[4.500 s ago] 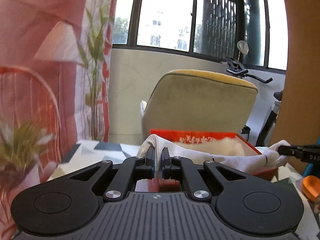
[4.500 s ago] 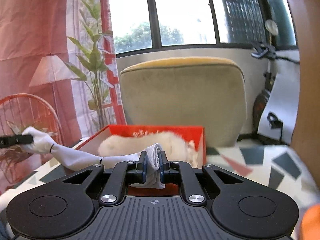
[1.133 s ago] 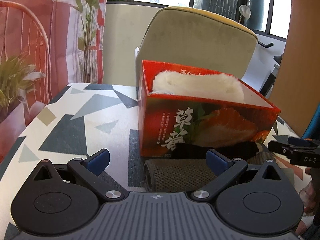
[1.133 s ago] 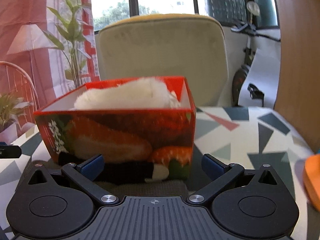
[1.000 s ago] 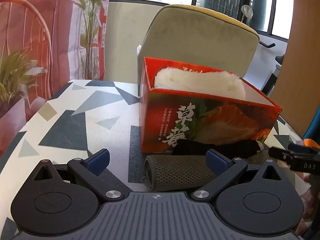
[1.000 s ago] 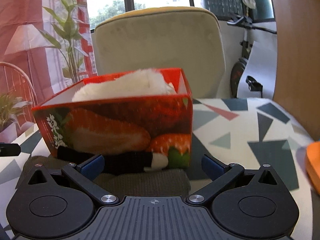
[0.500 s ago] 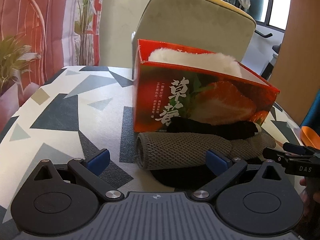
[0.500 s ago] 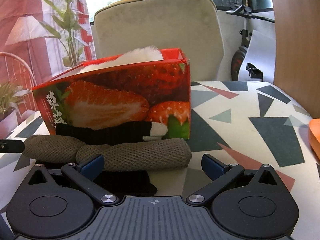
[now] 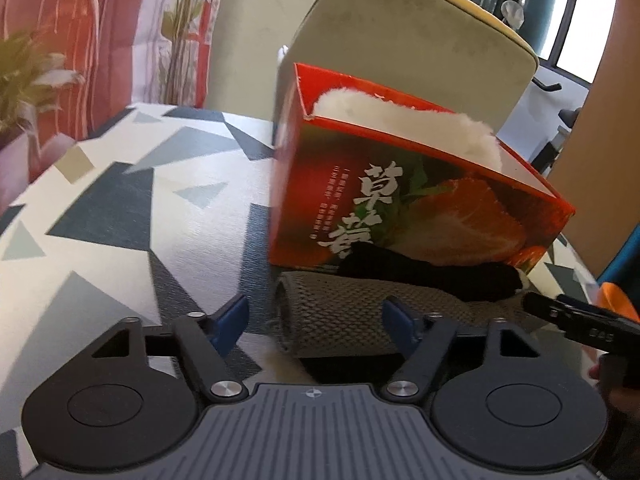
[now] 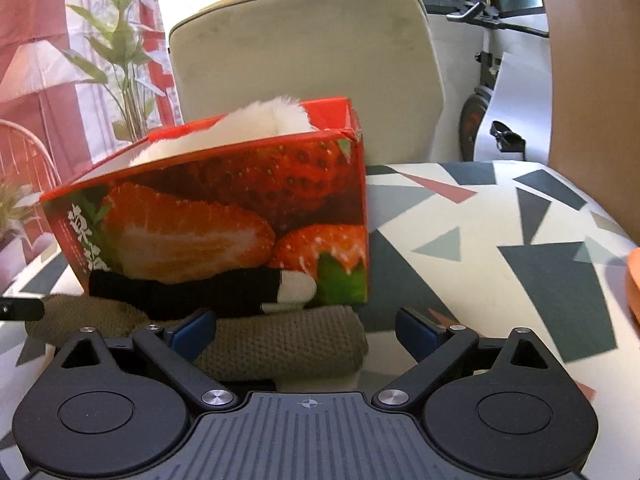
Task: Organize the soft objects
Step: 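Close the right gripper on the grey mesh towel while the left gripper grasps it too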
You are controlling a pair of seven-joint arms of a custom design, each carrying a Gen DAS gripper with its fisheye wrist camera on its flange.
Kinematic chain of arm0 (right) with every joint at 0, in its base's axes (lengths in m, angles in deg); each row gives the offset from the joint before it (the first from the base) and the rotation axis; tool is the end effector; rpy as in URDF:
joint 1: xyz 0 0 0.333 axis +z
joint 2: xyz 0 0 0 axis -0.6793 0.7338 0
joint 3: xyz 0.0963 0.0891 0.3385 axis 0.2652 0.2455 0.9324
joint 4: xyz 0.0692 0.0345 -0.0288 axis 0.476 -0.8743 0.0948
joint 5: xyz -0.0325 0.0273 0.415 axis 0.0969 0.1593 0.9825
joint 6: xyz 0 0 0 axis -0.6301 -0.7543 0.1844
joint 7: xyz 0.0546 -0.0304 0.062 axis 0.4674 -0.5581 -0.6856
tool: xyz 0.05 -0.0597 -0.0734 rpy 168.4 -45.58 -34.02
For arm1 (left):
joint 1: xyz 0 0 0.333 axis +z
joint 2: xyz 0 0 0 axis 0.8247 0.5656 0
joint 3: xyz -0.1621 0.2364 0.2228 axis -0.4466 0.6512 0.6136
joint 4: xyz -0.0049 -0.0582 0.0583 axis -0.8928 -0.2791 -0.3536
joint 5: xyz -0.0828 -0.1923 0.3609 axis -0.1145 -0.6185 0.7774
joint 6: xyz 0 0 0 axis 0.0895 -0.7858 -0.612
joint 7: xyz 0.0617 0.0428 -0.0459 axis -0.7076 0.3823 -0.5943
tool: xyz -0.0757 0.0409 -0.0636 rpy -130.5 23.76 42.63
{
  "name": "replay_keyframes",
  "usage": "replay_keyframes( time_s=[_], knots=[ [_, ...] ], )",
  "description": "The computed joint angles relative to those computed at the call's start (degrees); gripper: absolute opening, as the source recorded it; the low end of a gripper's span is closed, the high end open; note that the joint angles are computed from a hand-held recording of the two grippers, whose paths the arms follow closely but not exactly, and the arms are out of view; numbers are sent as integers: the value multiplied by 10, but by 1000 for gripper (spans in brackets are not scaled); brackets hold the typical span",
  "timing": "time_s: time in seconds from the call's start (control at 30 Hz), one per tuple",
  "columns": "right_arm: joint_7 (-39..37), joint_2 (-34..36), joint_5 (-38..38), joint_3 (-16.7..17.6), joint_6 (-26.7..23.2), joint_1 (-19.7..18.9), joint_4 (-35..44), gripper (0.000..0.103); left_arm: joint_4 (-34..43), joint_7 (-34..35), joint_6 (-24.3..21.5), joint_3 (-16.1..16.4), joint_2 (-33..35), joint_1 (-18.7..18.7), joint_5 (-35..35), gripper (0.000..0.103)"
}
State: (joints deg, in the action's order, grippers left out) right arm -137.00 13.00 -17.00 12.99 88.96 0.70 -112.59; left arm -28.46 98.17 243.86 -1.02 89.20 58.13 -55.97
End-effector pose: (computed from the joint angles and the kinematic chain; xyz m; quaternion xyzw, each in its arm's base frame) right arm 0.5455 0.4590 0.2542 -0.4397 0.7521 -0.3666 0.3266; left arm 0.6531 -0.2767 0.2993 -0.4879 0.7646 -0.3975 0.1391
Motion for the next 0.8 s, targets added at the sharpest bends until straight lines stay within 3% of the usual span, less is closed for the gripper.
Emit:
replay_keyframes(
  time_s=[0.1, 0.37, 0.5, 0.57, 0.67, 0.8],
  knots=[
    [7, 6, 0, -1, 25, -11, 3, 83, 1, 3, -3, -8, 4, 6, 5, 73],
    [13, 12, 12, -4, 68, -22, 2, 80, 10, 5, -13, 2, 9, -5, -7, 72],
    [-7, 17, 10, -10, 76, -17, 8, 71, 8, 9, -19, -1, 10, -1, -12, 72],
    [-17, 20, 11, -12, 72, -13, 13, 70, 10, 11, -24, -14, 16, 11, -13, 72],
    [-26, 22, 13, -15, 67, -8, 16, 67, 20, 16, -36, -65, 37, 53, -9, 72],
    [-28, 23, 12, -17, 67, -6, 17, 65, 39, 20, -52, -62, 44, 42, -27, 72]
  ],
)
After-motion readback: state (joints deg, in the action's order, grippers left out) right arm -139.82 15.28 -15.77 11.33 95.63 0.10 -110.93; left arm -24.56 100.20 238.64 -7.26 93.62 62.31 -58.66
